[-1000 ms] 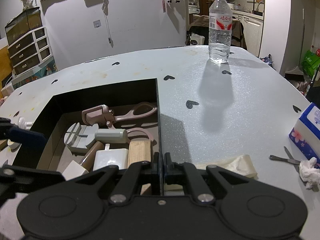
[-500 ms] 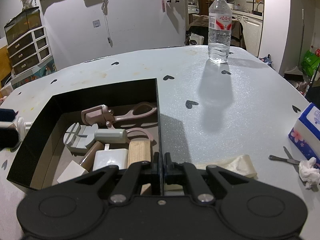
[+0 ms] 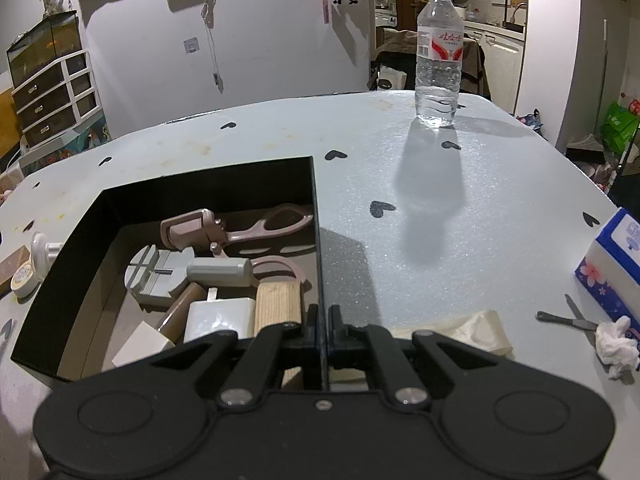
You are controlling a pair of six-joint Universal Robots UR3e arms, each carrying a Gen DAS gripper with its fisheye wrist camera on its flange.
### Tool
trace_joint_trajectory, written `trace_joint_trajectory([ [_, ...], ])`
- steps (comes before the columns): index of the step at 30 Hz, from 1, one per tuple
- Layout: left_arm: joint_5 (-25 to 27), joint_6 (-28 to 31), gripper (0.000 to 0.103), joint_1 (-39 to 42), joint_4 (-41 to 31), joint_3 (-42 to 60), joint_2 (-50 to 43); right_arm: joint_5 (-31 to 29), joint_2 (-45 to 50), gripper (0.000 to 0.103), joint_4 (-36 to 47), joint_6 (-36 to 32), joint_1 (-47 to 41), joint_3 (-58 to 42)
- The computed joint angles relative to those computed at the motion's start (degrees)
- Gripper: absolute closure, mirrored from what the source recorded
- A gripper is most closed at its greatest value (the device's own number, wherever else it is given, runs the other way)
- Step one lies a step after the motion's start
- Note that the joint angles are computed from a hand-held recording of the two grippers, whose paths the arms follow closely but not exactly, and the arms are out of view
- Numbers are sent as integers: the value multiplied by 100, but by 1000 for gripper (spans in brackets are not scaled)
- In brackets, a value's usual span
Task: Organize rigid objects
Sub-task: 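Reach the left tool to the round tape measure and grasp it, then carry the tape measure with the left tool into the box and release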
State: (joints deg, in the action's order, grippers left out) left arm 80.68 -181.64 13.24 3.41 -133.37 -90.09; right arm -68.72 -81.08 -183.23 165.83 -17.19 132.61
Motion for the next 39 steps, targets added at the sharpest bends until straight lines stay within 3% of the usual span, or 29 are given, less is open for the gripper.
trace_joint_trajectory([
  [6, 411, -372, 0, 108, 620, -366, -399, -7, 8, 99, -1, 6, 6, -8],
  [11, 689, -335, 3, 30, 1351, -562, -899, -19, 8, 99, 6, -3, 13, -15],
  [15, 679, -287, 23, -11, 1303, -434, -1133, -34, 27, 99, -3, 13, 25, -29],
  [21, 1128, -247, 28, -284, 1780, 14, -1914, -40, 30, 99, -4, 14, 29, -31],
  [26, 1350, -92, 48, -412, 1930, 256, -2189, -34, 29, 99, 1, 11, 23, -31],
  [35, 999, -41, 50, -297, 2254, -113, -1703, -40, 28, 99, -2, 15, 31, -32],
  [39, 368, 137, 50, -262, 2050, -159, -1169, -47, 30, 99, 1, 10, 33, -38],
])
